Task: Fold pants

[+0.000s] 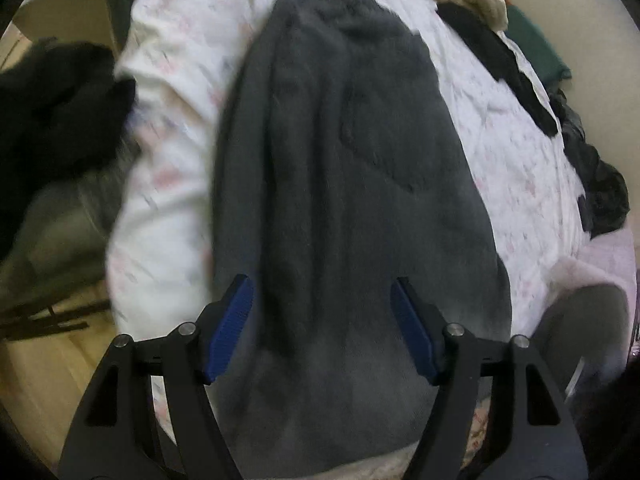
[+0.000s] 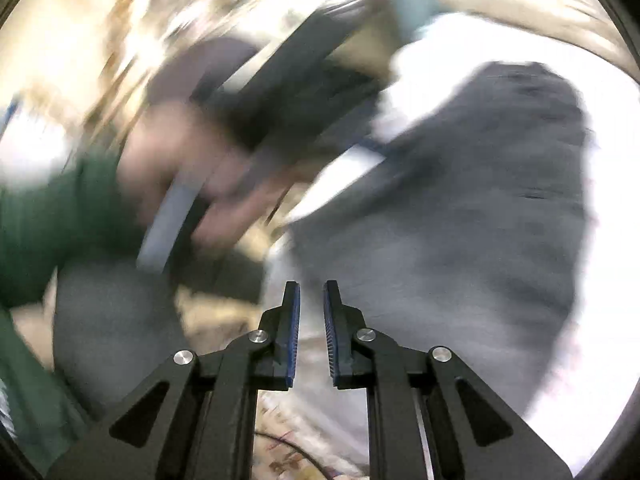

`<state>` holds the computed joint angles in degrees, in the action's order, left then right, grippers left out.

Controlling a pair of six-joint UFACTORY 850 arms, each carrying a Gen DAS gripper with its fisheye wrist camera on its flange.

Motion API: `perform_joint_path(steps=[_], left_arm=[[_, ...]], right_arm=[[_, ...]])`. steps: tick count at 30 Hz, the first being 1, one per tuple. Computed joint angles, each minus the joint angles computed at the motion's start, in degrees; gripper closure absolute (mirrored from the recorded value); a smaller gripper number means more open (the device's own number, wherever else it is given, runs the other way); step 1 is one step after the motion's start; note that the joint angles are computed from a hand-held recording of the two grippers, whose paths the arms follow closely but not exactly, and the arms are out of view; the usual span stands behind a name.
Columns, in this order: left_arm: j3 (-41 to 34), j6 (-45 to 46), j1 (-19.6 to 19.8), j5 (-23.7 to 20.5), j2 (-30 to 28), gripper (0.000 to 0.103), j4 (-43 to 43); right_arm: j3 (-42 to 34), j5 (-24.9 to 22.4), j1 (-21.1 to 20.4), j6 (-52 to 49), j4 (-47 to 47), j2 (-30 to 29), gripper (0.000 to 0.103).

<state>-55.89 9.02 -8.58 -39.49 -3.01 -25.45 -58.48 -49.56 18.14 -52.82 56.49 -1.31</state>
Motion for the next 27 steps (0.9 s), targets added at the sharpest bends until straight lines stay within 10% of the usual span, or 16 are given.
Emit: perform_joint_path(steps=[3, 8, 15, 20, 25, 27], left_arm=[[0.65, -5.18, -3.19, 0.45, -0.13, 0.036, 6.30], [2.76, -14.86, -7.55, -3.90, -0.95, 0.034, 18.82], [5.43, -16.86, -6.43, -6.43, 4.66, 0.033, 17.03], [8.21, -21.28, 1.62, -0.66, 11.30, 0.024, 9.84], [10.06, -24.81, 5.76, 0.60, 11.09, 0.023, 5.86], [10.45, -18.88, 6.13, -0.93, 9.98, 0.023, -0.71]], right_arm=[[0.29, 5.26, -5.21, 12.02, -2.34, -1.31, 0.089], [-1.80, -5.67, -7.87, 27.76, -9.37, -11.50, 0.096], [0.71, -10.40, -7.63, 35.16, -18.07, -8.83, 0.103], [4.15, -5.65, -13.06, 27.94, -6.45, -3.51, 0.089], [6.34, -1.39, -17.03, 30.10, 0.46, -2.91, 0.042], [7.06, -1.48, -17.46, 31.58, 1.50, -3.03, 0.041]])
